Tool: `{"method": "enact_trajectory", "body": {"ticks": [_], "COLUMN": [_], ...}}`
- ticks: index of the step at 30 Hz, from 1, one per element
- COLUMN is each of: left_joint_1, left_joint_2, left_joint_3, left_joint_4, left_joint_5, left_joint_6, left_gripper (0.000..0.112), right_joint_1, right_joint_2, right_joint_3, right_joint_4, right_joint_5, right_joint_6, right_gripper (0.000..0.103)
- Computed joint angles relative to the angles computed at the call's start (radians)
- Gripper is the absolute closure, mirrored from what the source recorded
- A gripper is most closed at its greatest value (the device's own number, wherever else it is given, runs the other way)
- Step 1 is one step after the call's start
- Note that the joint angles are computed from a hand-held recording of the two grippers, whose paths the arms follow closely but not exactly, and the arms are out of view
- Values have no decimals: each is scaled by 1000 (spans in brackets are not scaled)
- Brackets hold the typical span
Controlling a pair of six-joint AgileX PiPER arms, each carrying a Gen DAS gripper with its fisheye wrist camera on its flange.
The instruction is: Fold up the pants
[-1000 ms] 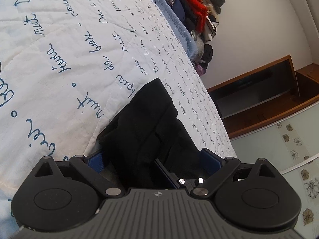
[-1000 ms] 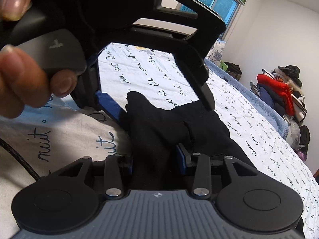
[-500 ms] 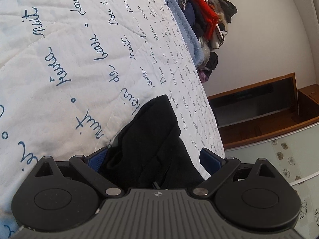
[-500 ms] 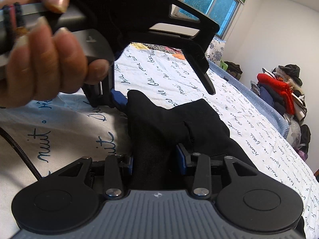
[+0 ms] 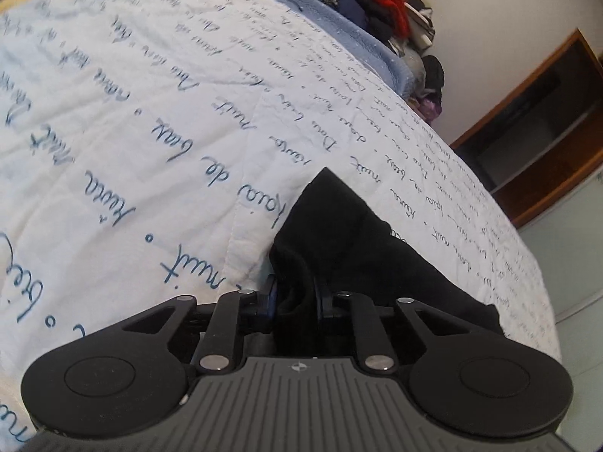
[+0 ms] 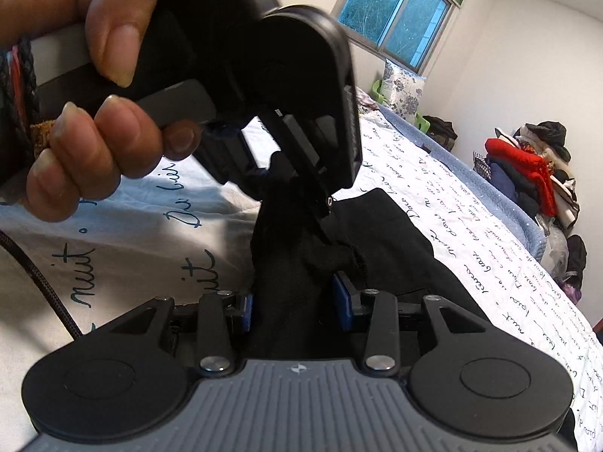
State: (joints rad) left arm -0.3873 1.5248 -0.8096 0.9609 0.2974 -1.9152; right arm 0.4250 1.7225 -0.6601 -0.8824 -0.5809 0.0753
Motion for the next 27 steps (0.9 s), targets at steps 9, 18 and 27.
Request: {"method": "enact_trajectory", "body": {"ticks": [9,18,27], "left_joint_1": [-21,-44,21], "left_joint_2": [-81,-102,-152], "left_joint_3": [-30,-63,43], "left_joint_4": [-132,-189,-56], "left_joint_5": [37,57,-110], "left_joint_6": [130,149,22], "left_gripper": [97,98,87], "right_joint_1": [-20,141,144], "right_joint_2": [-60,-153,-105], "right_joint_3": [83,161,89], "right_joint_4": [137,506,527], "right_joint_5": [-83,-87,-23], "right_joint_6": [-92,-406,-306], "right_gripper": [54,50,85]}}
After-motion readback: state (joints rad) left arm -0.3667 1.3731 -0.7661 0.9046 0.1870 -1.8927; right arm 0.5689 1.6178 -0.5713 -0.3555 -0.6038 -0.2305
